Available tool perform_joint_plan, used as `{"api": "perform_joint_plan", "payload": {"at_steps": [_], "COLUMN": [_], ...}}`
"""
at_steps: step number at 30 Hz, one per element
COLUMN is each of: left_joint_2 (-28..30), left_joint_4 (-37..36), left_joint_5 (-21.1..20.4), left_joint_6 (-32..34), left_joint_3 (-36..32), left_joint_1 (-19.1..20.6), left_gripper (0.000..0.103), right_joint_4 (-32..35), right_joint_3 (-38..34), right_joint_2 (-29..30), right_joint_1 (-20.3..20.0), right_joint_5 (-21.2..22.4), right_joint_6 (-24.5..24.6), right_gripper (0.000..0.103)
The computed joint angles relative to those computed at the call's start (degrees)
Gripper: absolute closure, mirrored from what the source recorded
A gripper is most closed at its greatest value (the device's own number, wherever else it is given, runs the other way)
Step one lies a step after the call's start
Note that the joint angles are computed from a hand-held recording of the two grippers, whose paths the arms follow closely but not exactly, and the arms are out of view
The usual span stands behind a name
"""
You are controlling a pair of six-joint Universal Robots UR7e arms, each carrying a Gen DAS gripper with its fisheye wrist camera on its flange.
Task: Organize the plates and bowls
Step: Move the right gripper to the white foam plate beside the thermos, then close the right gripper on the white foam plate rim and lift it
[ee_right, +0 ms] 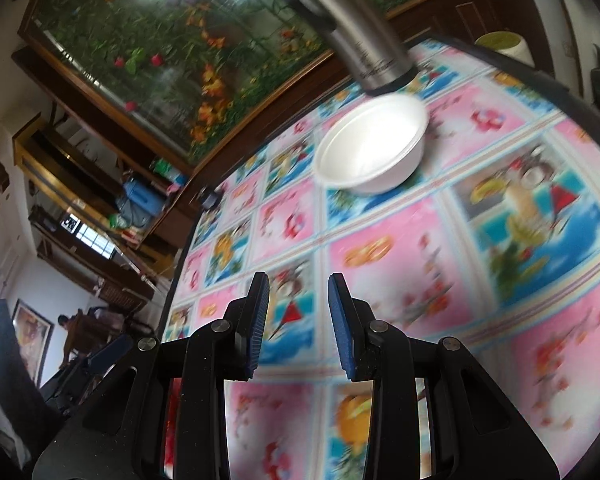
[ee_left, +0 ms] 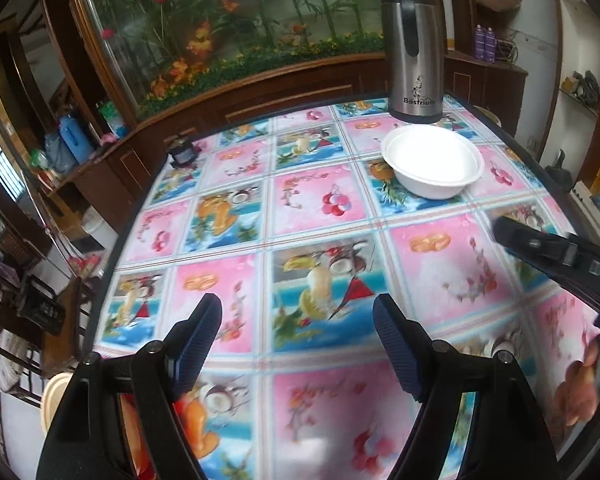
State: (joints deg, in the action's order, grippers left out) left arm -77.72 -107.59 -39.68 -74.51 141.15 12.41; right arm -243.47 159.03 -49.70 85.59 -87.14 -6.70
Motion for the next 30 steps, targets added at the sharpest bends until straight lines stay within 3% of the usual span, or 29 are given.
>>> {"api": "perform_joint_plan", "payload": {"at_steps": [4,11,15,19,24,26,27,30], "left_joint_2": [3.90,13.33,16.16,18.65,21.86,22.72,22.92,23.49], "left_joint_4": [-11.63,-24.26,-31.95,-36.43,-43.03,-45.33,-46.31,-51.58], "left_joint_5": [1.96,8.20,9.30,10.66,9.83,9.83,9.92,7.43], "left_joint_6": [7.44,15.30,14.17,12.35,13.36,13.97,13.94,17.29], "left_joint_3": [-2.50,-10.68,-11.63,-11.42,-12.06,-12.03,-11.80,-11.39], "left_joint_1": [7.07,15.87,18.54,19.67,21.59,22.46,22.80,25.17], "left_gripper": [0.025,0.025,0.025,0.025,0.025,0.025,0.025,0.025], "right_joint_4": [6.00,22.58,29.73,31.13,36.12,37.73,38.46,42.12], "right_joint_3": [-0.65,-7.80,-13.68,-17.58,-22.22,-23.85,-24.19,-24.60], "right_joint_2": [-7.38,-19.48,-20.75,-19.06,-17.29,-16.21,-15.97,-16.07], "right_joint_1": [-3.95,-5.11,-6.28,-6.96,-3.90,-2.22,-2.26,-4.42], "right_joint_5": [0.40,-1.12,-0.28,2.01,-5.00,-10.46,-11.33,-8.33], "right_joint_6": [-0.97,0.70,5.56,9.03,8.22,6.19,5.92,6.19], "right_gripper": [0.073,0.073,0.073,0.073,0.073,0.073,0.073,0.073]}}
